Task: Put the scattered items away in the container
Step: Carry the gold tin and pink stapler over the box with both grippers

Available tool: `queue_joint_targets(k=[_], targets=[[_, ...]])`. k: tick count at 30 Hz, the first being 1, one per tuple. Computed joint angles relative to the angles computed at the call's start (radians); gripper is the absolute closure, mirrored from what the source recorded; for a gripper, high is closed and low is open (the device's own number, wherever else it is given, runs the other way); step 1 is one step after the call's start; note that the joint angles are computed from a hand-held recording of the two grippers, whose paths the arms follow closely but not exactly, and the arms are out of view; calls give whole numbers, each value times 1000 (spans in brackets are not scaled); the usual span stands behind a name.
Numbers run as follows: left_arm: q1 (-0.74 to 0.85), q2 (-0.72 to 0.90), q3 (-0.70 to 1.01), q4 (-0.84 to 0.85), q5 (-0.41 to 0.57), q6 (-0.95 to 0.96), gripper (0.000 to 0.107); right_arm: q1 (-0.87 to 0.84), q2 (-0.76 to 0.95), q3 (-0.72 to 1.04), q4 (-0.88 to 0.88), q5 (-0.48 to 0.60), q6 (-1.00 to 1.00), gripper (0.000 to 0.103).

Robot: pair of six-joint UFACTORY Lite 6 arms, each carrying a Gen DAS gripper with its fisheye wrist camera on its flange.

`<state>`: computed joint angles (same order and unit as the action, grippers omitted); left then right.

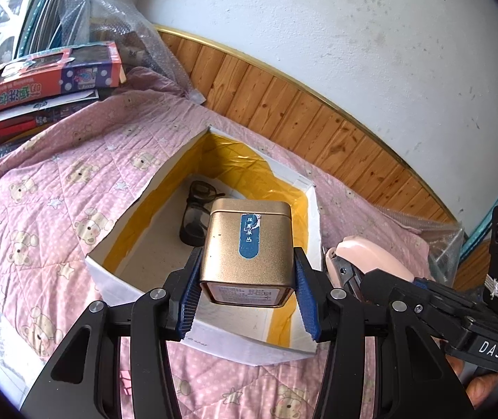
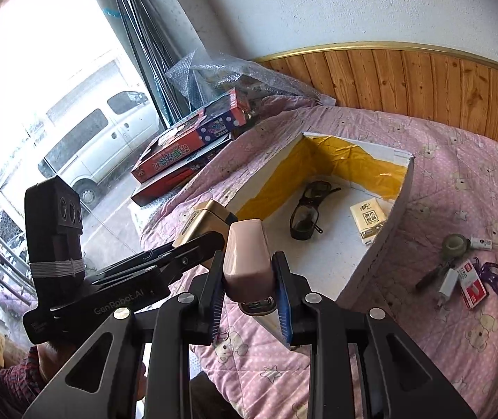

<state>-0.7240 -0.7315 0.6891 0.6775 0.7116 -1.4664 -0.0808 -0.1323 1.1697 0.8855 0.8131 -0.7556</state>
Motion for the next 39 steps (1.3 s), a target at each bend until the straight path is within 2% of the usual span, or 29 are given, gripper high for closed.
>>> queue_joint_targets(k=[9, 15, 20, 24, 29, 33, 39], targets=[[383, 14, 33, -427, -171, 555, 57, 95, 185, 148, -124, -50, 89, 76], [496, 122, 53, -656, -213, 834, 57, 135, 319, 259, -220, -54, 150, 75], [503, 225, 76, -706, -232, 923, 57, 151, 426, 357, -289, -26, 190, 76], [489, 300, 112, -657, -232, 930, 57, 157, 519, 439, -335, 3, 227, 75], [491, 379, 158, -650, -208, 999, 57, 175, 619, 537, -405, 42, 273, 75], [509, 437, 185, -717, -188, 1105, 56, 201, 676, 603, -469, 69, 279, 75], [492, 524, 206, -703, -157, 1128, 56, 233, 774, 733, -566, 139, 260, 75]])
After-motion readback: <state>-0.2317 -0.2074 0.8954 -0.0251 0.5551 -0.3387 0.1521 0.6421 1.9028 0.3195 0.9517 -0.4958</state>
